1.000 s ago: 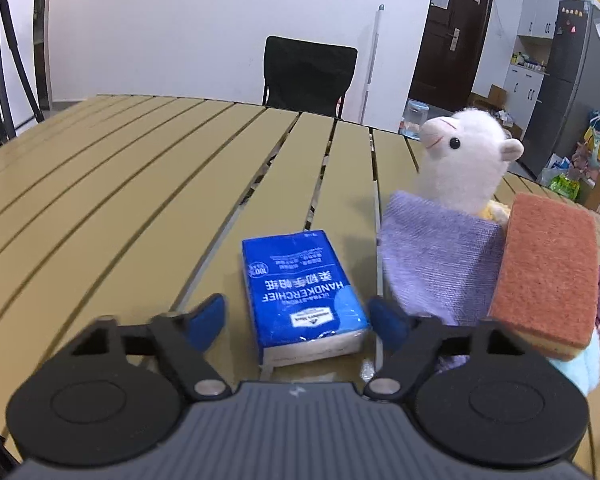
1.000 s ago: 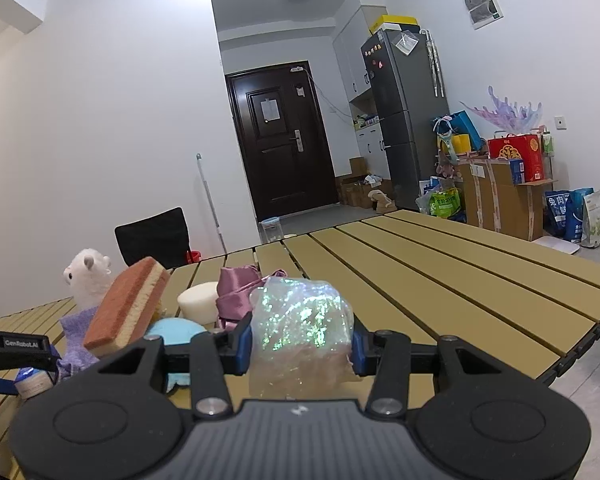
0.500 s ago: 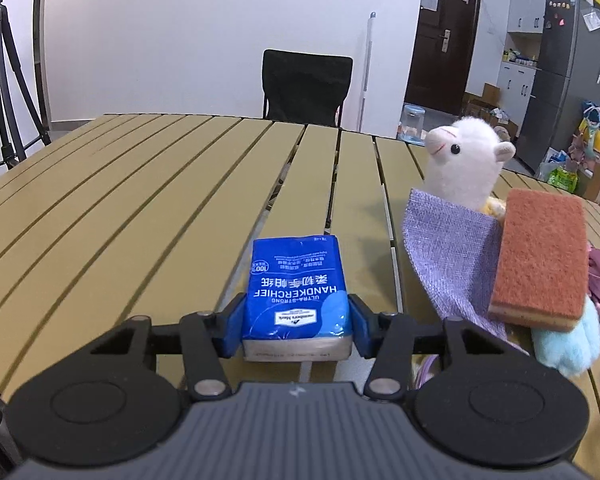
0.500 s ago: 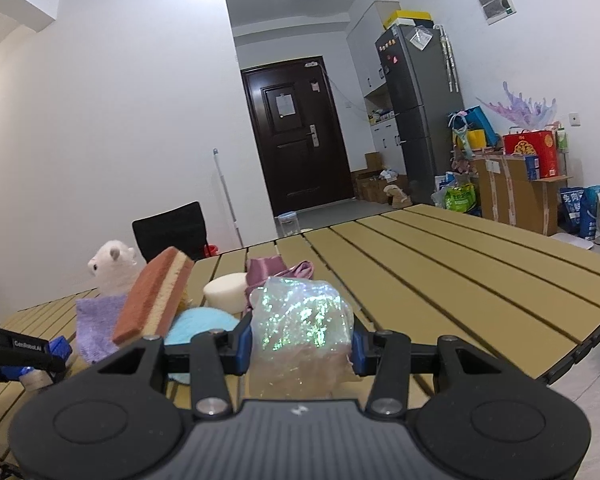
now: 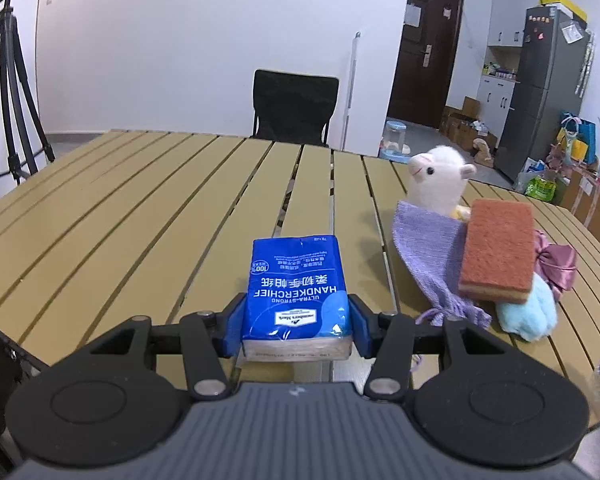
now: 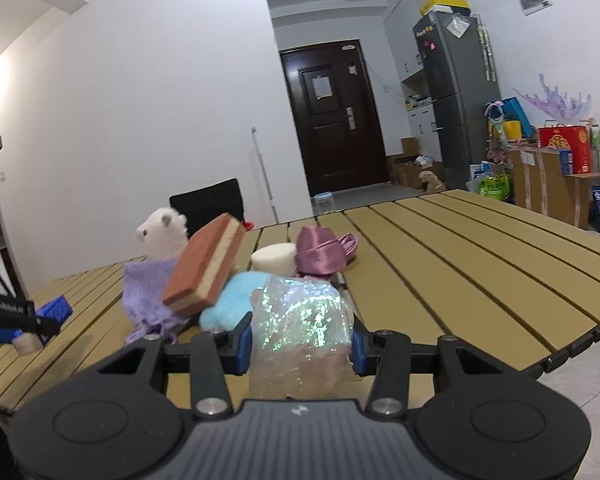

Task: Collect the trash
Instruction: 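Carry the tissue pack and plastic bag down over the black bin with both tools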

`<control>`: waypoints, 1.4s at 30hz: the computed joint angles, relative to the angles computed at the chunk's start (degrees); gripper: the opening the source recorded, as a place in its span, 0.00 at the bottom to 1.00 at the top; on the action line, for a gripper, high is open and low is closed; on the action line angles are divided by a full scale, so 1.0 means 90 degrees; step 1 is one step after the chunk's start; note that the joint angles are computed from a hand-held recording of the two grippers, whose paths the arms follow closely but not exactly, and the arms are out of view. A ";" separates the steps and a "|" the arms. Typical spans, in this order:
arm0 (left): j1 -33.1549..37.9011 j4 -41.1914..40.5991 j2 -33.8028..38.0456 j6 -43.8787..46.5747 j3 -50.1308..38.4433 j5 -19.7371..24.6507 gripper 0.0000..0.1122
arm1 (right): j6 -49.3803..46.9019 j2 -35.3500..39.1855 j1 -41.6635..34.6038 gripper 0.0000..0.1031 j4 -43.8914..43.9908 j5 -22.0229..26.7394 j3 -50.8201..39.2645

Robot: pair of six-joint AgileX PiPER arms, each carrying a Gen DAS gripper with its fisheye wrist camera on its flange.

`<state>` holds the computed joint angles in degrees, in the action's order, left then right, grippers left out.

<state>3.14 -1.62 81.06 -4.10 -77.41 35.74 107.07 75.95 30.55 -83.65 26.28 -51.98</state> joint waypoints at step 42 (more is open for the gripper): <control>0.2933 -0.2788 -0.4450 0.4471 0.2950 0.2917 0.47 | -0.0069 -0.1014 0.5484 0.43 0.2260 0.4140 0.0814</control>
<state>29.53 -26.71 41.02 36.13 -50.86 61.99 106.44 66.83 79.90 -63.32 63.54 -44.65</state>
